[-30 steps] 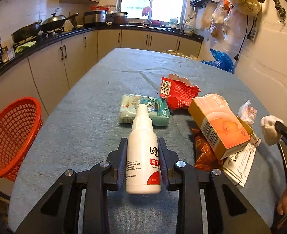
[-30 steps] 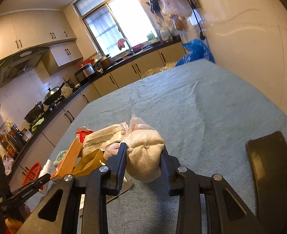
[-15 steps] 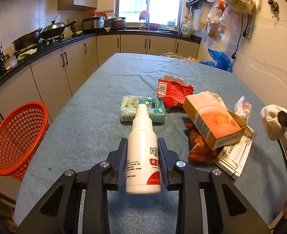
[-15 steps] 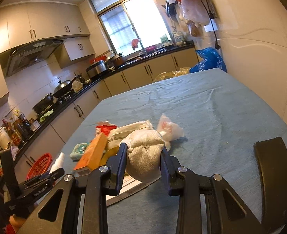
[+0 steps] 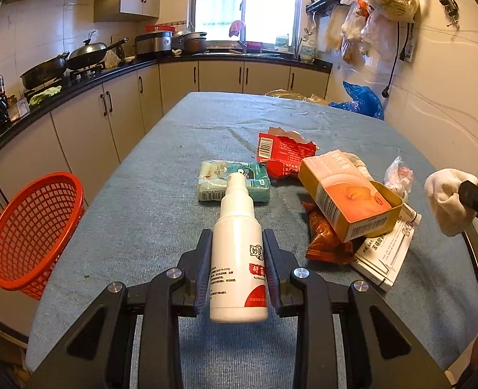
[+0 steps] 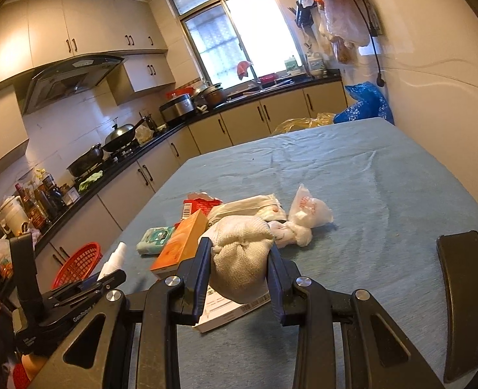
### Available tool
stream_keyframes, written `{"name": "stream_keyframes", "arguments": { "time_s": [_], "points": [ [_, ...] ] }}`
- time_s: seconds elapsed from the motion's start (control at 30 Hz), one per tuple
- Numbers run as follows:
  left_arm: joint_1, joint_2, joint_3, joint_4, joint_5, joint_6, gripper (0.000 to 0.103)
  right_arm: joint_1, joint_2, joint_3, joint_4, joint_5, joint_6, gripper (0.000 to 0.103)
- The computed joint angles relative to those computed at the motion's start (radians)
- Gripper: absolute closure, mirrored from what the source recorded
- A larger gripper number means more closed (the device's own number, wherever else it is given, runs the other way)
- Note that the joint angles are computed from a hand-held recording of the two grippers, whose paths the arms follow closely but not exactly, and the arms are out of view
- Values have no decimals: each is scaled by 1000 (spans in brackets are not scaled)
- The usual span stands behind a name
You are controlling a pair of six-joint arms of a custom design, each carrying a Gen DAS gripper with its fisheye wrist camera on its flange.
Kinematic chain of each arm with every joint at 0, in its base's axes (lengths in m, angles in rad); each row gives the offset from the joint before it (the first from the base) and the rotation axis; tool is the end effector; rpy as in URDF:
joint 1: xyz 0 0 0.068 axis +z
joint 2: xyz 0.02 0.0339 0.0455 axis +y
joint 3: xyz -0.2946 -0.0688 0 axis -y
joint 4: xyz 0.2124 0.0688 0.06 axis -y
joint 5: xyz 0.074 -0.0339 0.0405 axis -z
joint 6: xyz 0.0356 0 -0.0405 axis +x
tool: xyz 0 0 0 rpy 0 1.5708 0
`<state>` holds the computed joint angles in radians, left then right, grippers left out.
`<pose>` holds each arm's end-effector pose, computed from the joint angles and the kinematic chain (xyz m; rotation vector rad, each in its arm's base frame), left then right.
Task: Collect trash
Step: 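Lift the cloth bundle with the right gripper and carry it toward the basket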
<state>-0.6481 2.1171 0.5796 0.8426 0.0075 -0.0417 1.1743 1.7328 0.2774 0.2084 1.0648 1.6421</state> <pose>0.2584 -0.1960 0.0848 0.6885 2.1874 -0.3712 0.0985 0.1546 0.1137 0.6642 1.9403 0.1343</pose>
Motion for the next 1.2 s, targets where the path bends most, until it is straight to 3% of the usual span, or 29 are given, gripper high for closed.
{"name": "stream_keyframes", "arguments": {
  "time_s": [0.5, 1.2],
  "points": [
    [11, -26, -6, -17, 5, -5, 74, -10, 17, 52, 55, -22, -121, 69],
    [138, -44, -42, 18, 72, 8, 74, -71, 85, 154, 230, -110, -417, 69]
  ]
}}
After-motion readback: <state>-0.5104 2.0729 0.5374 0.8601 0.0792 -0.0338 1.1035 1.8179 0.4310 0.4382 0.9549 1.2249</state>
